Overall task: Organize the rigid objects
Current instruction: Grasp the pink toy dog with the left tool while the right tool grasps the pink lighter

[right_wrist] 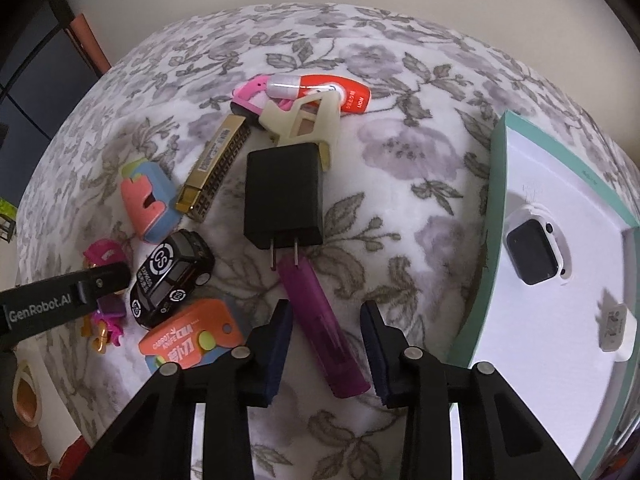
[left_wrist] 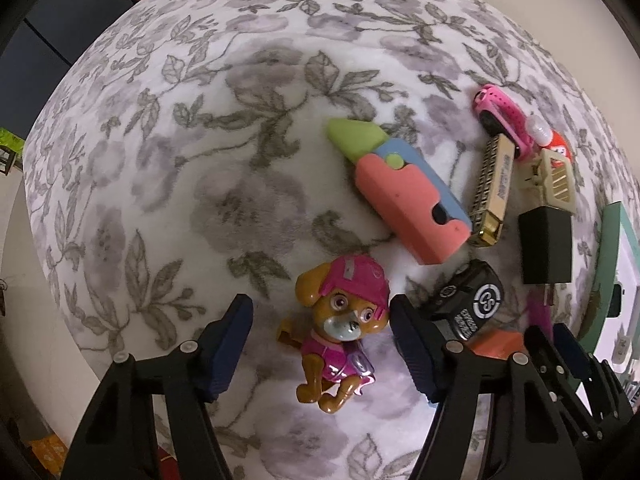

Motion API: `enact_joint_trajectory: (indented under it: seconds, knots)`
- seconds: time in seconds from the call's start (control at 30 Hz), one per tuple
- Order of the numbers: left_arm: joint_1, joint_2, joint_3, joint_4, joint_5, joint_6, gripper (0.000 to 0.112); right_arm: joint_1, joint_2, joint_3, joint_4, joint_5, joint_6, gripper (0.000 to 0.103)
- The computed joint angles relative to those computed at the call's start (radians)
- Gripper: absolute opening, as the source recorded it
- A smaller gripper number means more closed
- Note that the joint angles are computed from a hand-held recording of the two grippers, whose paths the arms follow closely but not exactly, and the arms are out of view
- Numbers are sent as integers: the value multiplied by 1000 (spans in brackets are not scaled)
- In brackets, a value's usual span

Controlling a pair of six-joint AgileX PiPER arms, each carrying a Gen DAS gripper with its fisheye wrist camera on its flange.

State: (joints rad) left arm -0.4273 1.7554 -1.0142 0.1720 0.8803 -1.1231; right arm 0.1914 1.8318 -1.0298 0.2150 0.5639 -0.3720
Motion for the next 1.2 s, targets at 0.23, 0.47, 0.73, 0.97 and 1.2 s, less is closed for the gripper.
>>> enact_joint_trajectory:
  seconds: [0.23, 0.47, 0.73, 0.97, 1.2]
  knots:
    - [14, 57, 7, -9, -35, 21, 72, 41, -11, 27, -114, -49, 92, 38]
    - [8, 84, -7, 5, -43, 3, 72, 40, -17, 43, -118, -72, 91, 38]
    - [2, 68, -7, 1, -41, 22, 57, 95, -36, 70, -231, -90, 219, 32]
    - [2, 62, -4, 1, -36, 24, 57, 97, -52, 81, -197, -65, 197, 24]
    - [-14, 66, -23, 5, -15, 14, 57, 61, -82, 114, -98, -45, 156, 21]
